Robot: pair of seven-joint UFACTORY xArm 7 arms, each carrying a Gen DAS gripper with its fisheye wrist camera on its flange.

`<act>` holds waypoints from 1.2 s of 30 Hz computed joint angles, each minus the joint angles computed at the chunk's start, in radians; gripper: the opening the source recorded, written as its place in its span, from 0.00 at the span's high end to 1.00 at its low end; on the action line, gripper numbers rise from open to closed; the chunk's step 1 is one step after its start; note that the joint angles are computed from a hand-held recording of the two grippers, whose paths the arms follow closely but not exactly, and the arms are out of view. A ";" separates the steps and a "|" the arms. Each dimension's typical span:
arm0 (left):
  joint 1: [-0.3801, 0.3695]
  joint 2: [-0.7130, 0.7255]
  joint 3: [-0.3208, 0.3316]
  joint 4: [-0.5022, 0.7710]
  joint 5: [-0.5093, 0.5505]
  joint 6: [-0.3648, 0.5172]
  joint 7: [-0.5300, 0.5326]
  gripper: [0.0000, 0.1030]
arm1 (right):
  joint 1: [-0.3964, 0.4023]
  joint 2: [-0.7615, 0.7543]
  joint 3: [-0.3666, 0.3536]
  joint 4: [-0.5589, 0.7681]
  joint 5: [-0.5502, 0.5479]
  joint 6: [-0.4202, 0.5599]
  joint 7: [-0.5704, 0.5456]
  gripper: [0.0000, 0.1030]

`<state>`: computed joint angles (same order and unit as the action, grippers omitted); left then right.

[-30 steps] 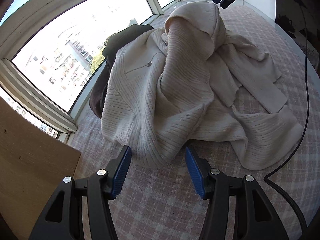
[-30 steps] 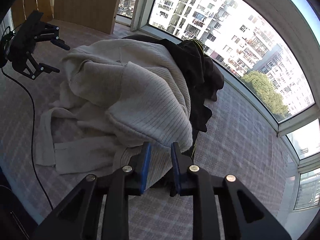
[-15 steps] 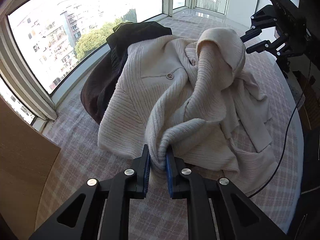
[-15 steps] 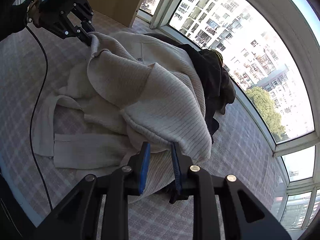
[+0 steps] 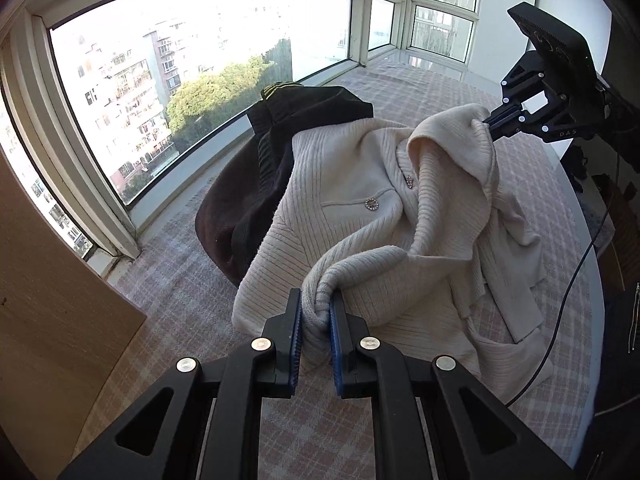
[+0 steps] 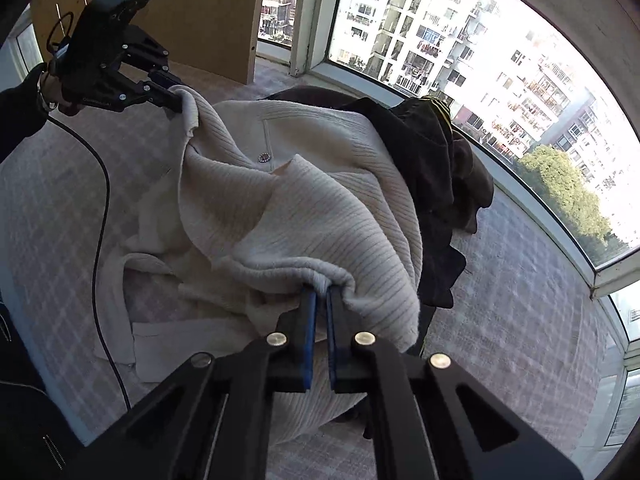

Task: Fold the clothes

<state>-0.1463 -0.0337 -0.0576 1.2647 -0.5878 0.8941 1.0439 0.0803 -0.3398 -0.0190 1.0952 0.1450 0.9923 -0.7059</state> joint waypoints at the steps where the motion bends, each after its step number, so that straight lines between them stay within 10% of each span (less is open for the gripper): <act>1: 0.000 -0.008 0.001 -0.005 -0.011 0.004 0.009 0.89 | -0.004 -0.005 0.002 0.003 0.001 0.002 0.021 0.96; 17: -0.026 -0.106 0.028 0.013 -0.093 -0.104 -0.005 0.92 | -0.019 -0.070 -0.011 0.096 0.017 -0.057 0.138 0.97; 27: -0.054 -0.291 0.151 0.119 -0.120 -0.093 -0.112 1.00 | 0.003 -0.159 0.009 0.263 -0.005 -0.105 0.239 0.99; 36: -0.056 -0.414 0.085 -0.148 0.105 -0.011 -0.131 1.00 | -0.014 -0.169 0.017 0.137 -0.103 0.071 0.273 0.99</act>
